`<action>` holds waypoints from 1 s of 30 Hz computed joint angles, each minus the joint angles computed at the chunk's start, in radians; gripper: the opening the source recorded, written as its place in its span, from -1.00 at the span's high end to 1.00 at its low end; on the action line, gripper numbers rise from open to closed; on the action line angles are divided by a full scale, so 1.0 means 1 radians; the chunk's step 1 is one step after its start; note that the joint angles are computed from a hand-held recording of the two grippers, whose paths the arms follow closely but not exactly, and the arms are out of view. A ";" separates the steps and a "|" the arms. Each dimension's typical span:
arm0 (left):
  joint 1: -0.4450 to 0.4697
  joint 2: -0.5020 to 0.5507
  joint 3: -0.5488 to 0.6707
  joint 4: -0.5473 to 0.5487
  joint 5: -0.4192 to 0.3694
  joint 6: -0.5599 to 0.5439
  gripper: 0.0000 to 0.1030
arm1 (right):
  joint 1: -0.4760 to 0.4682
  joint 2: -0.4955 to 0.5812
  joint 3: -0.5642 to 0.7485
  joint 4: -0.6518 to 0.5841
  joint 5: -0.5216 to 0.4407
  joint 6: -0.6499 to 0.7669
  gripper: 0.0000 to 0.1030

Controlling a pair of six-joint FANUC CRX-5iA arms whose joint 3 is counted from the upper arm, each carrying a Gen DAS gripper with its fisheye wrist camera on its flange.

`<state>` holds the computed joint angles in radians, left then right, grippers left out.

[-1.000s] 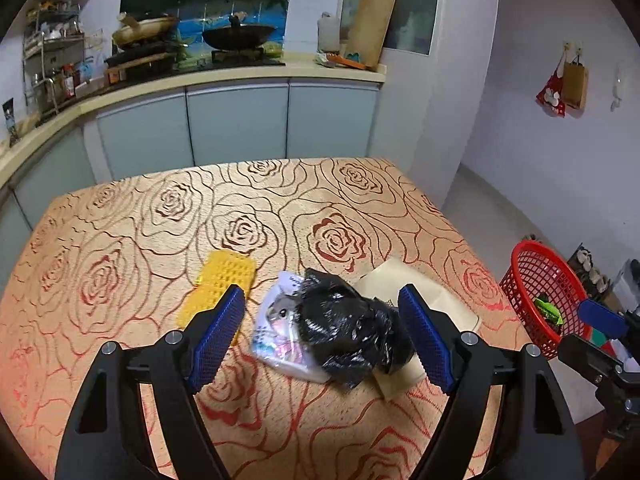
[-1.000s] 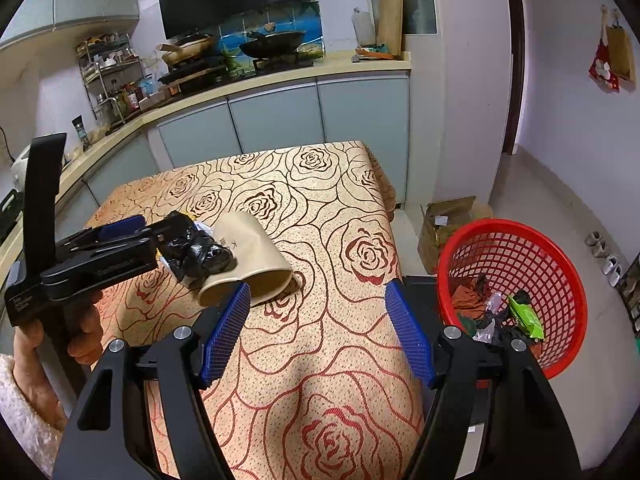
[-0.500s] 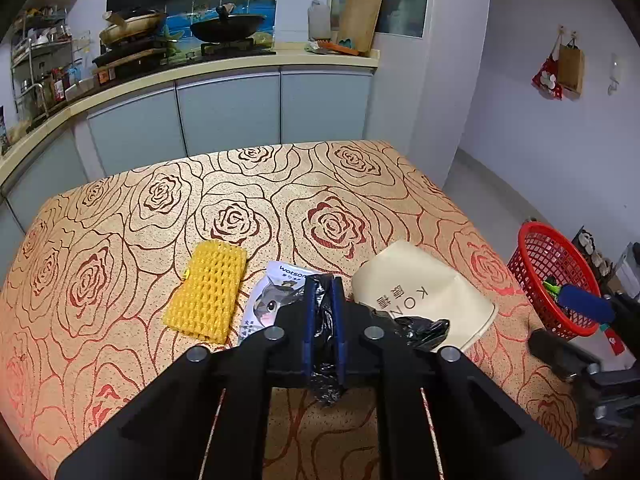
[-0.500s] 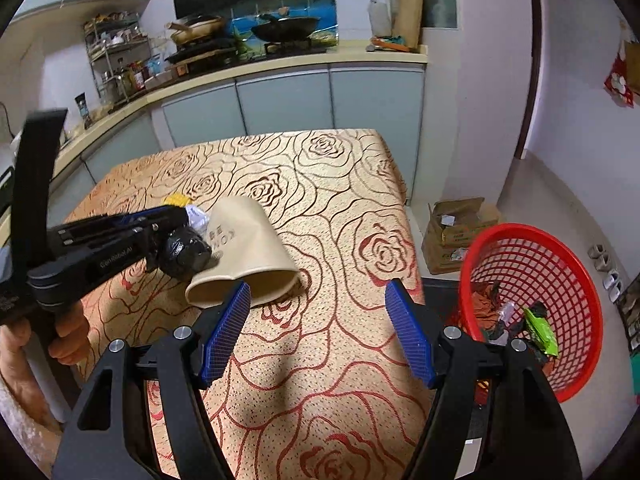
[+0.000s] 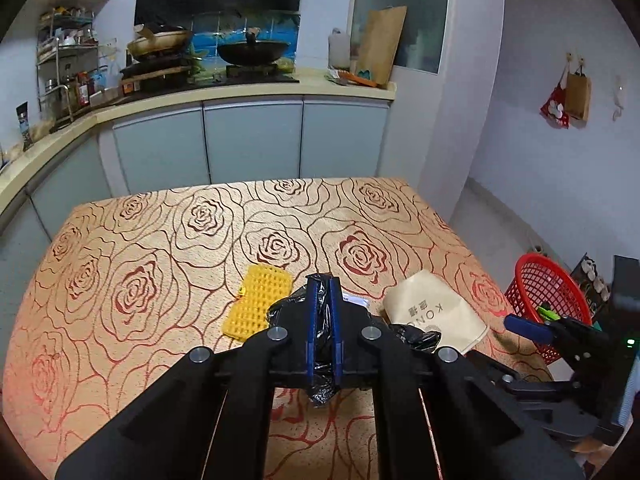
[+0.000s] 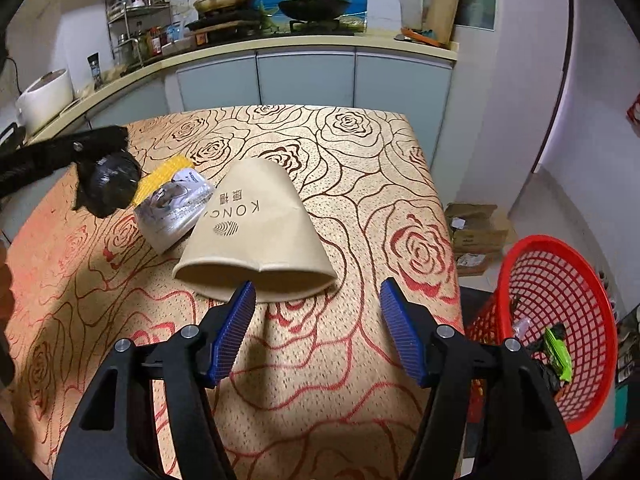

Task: Collect trash
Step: 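Grasp the beige paper cup rim with the right tool while the left tool holds the black bag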

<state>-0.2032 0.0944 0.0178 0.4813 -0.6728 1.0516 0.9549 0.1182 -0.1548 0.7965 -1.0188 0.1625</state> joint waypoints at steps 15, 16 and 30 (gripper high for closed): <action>0.023 -0.020 -0.016 0.006 0.002 0.000 0.89 | -0.030 0.029 0.058 -0.090 0.066 0.133 0.61; 0.024 -0.022 -0.019 0.006 0.003 0.001 0.89 | -0.030 0.029 0.059 -0.093 0.066 0.134 0.68; 0.040 -0.050 -0.039 0.001 0.019 0.012 0.89 | -0.009 0.006 0.038 -0.038 0.080 0.068 0.80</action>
